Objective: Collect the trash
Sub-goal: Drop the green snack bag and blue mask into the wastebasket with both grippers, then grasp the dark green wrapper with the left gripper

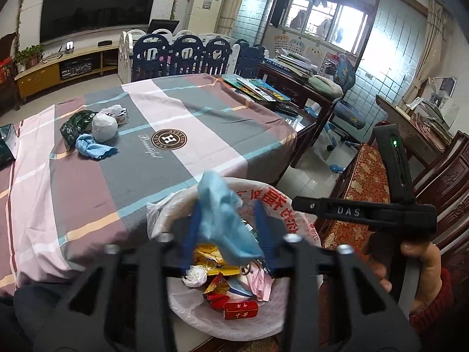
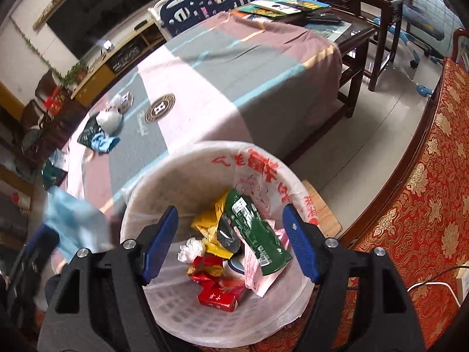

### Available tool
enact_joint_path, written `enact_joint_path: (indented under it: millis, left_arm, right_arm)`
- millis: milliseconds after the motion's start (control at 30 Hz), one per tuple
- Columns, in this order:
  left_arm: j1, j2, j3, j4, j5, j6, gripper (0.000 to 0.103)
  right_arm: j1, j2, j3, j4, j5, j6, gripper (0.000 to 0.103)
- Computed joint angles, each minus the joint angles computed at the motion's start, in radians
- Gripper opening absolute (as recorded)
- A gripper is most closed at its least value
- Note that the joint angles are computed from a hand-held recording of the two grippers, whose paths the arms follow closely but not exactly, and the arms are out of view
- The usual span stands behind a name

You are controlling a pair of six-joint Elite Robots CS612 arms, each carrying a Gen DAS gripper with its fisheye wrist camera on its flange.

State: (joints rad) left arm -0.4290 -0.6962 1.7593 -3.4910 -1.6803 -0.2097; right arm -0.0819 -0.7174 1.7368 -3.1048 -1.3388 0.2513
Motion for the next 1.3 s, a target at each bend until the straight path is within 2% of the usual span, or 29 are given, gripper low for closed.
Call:
enact_joint_path:
  millis: [67, 200, 267, 367, 433, 500, 633, 733, 767, 833, 900, 967, 1033, 1067, 1133, 1167, 1200, 1233, 1300]
  left_arm:
    - [-0.005, 0.0, 0.006, -0.019, 0.026, -0.001, 0.084]
    - [-0.003, 0.002, 0.004, -0.004, 0.057, -0.032, 0.09]
    - [-0.001, 0.005, 0.004, 0.002, 0.105, -0.067, 0.091]
    - [0.004, 0.01, 0.001, 0.028, 0.231, -0.104, 0.091]
    - [0.016, 0.017, -0.007, 0.051, 0.288, -0.134, 0.086]
    - [0.042, 0.025, -0.018, 0.079, 0.283, -0.177, 0.072]
    - [0.09, 0.051, -0.062, 0.127, 0.294, -0.23, 0.065]
    - [0.141, 0.083, -0.161, 0.211, 0.25, -0.246, 0.065]
    - [0.151, 0.098, -0.205, 0.238, 0.259, -0.242, 0.066]
    - [0.168, 0.141, -0.318, 0.309, 0.303, -0.186, 0.075]
    - [0.183, 0.189, -0.43, 0.387, 0.308, -0.138, 0.082]
    - [0.207, 0.247, -0.569, 0.539, 0.223, -0.12, 0.083]
    - [0.22, 0.299, -0.681, 0.649, 0.183, -0.12, 0.082]
    - [0.223, 0.318, -0.716, 0.672, 0.193, -0.131, 0.076]
    - [0.23, 0.348, -0.771, 0.71, 0.208, -0.168, 0.055]
    - [0.233, 0.354, -0.779, 0.715, 0.201, -0.18, 0.025]
    - [0.237, 0.354, -0.774, 0.712, 0.179, -0.185, 0.011]
    - [0.237, 0.347, -0.753, 0.691, 0.179, -0.184, 0.011]
    - [0.228, 0.315, -0.666, 0.588, 0.221, -0.156, 0.009]
  right_arm:
    - [-0.002, 0.0, -0.001, -0.009, -0.004, 0.009, 0.073]
    - [-0.006, 0.003, -0.001, -0.02, 0.003, 0.024, 0.073]
    - [-0.003, 0.007, -0.006, -0.026, 0.007, 0.027, 0.073]
    - [0.007, 0.012, -0.014, -0.025, -0.009, 0.01, 0.073]
    - [0.017, 0.019, -0.026, -0.014, -0.014, -0.009, 0.073]
    - [0.027, 0.028, -0.041, 0.0, -0.021, -0.024, 0.073]
    - [0.043, 0.055, -0.083, 0.057, -0.018, -0.045, 0.073]
    - [0.053, 0.074, -0.112, 0.078, -0.018, -0.04, 0.073]
    - [0.057, 0.079, -0.12, 0.078, -0.028, -0.034, 0.073]
    - [0.06, 0.088, -0.131, 0.072, -0.028, -0.021, 0.073]
    - [0.062, 0.095, -0.142, 0.069, -0.017, -0.007, 0.073]
    - [0.064, 0.103, -0.155, 0.068, -0.011, 0.001, 0.073]
    - [0.07, 0.111, -0.171, 0.066, -0.023, 0.002, 0.073]
    - [0.073, 0.115, -0.18, 0.068, -0.029, -0.004, 0.073]
    - [0.078, 0.125, -0.202, 0.077, -0.026, -0.011, 0.073]
    - [0.079, 0.133, -0.219, 0.086, -0.014, -0.011, 0.073]
    - [0.08, 0.142, -0.239, 0.098, 0.002, -0.009, 0.073]
    - [0.082, 0.151, -0.26, 0.106, 0.014, -0.008, 0.073]
    - [0.094, 0.18, -0.316, 0.095, 0.016, -0.026, 0.073]
